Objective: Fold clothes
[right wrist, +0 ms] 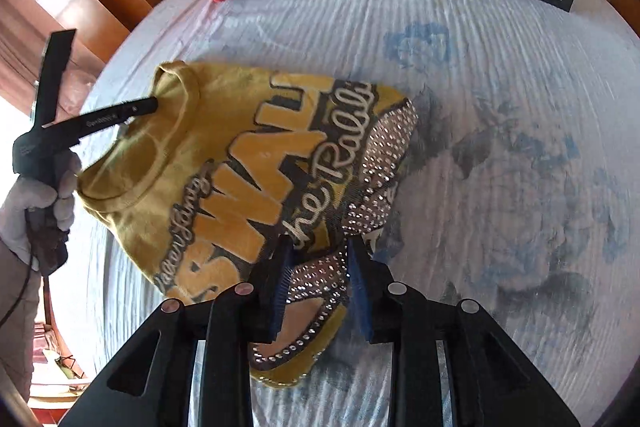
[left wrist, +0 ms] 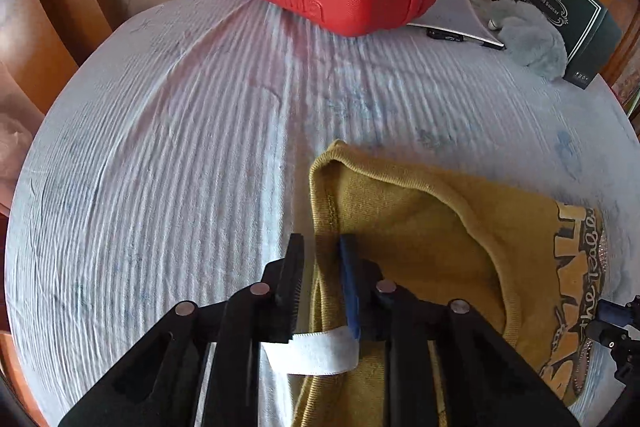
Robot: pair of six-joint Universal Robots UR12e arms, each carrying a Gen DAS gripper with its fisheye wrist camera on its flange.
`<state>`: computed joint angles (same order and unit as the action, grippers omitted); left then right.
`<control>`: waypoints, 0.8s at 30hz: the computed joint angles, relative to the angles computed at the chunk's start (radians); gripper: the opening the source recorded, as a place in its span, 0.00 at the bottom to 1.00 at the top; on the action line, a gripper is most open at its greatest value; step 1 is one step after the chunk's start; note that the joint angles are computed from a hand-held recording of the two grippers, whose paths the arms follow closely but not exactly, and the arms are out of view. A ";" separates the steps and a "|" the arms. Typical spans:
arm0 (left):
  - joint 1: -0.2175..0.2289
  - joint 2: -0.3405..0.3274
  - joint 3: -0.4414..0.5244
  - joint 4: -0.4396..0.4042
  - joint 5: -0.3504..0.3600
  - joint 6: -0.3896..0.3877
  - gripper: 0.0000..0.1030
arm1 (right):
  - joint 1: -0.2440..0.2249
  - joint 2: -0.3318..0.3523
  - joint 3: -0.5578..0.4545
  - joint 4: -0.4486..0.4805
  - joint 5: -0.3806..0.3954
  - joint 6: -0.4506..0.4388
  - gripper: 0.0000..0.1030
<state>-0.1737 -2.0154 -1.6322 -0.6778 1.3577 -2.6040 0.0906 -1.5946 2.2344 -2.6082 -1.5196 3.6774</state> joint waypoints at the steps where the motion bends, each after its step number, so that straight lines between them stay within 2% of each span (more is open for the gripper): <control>1: 0.002 -0.001 -0.001 0.011 0.006 0.003 0.40 | -0.002 -0.004 0.005 -0.004 -0.005 0.007 0.20; 2: 0.009 0.001 0.000 0.001 0.000 -0.004 0.42 | -0.004 -0.008 0.010 -0.007 -0.011 0.015 0.17; 4: 0.024 0.006 0.003 -0.017 -0.015 -0.015 0.44 | -0.003 -0.021 0.014 0.005 -0.038 0.040 0.18; 6: 0.044 0.030 -0.016 -0.016 -0.068 -0.014 0.44 | -0.001 -0.041 0.029 -0.033 -0.038 0.043 0.19; 8: 0.067 0.063 -0.044 -0.014 -0.147 0.012 0.44 | 0.000 -0.056 0.049 -0.086 -0.010 0.048 0.19; 10: 0.083 0.089 -0.069 -0.015 -0.194 0.046 0.46 | 0.009 -0.060 0.056 -0.119 0.014 0.043 0.20; 12: 0.088 0.103 -0.080 -0.048 -0.199 0.082 0.46 | 0.017 -0.051 0.058 -0.137 0.043 0.042 0.20; 15: 0.072 0.098 -0.097 -0.037 -0.116 0.119 0.46 | 0.020 -0.040 0.053 -0.110 0.044 0.052 0.20; 17: 0.065 0.081 -0.101 -0.032 -0.057 0.116 0.46 | 0.015 -0.036 0.055 -0.094 0.058 0.063 0.20; 19: 0.073 0.072 -0.105 -0.006 -0.063 0.099 0.62 | 0.013 -0.037 0.060 -0.085 0.057 0.066 0.18; 21: 0.089 0.074 -0.091 -0.060 -0.105 0.080 0.62 | 0.009 -0.044 0.066 -0.101 0.056 0.075 0.18; 22: 0.098 0.081 -0.092 -0.072 -0.132 0.081 0.62 | 0.010 -0.047 0.068 -0.113 0.045 0.075 0.22; 24: 0.115 0.101 -0.107 -0.075 -0.179 0.105 0.63 | 0.011 -0.051 0.072 -0.135 0.022 0.077 0.37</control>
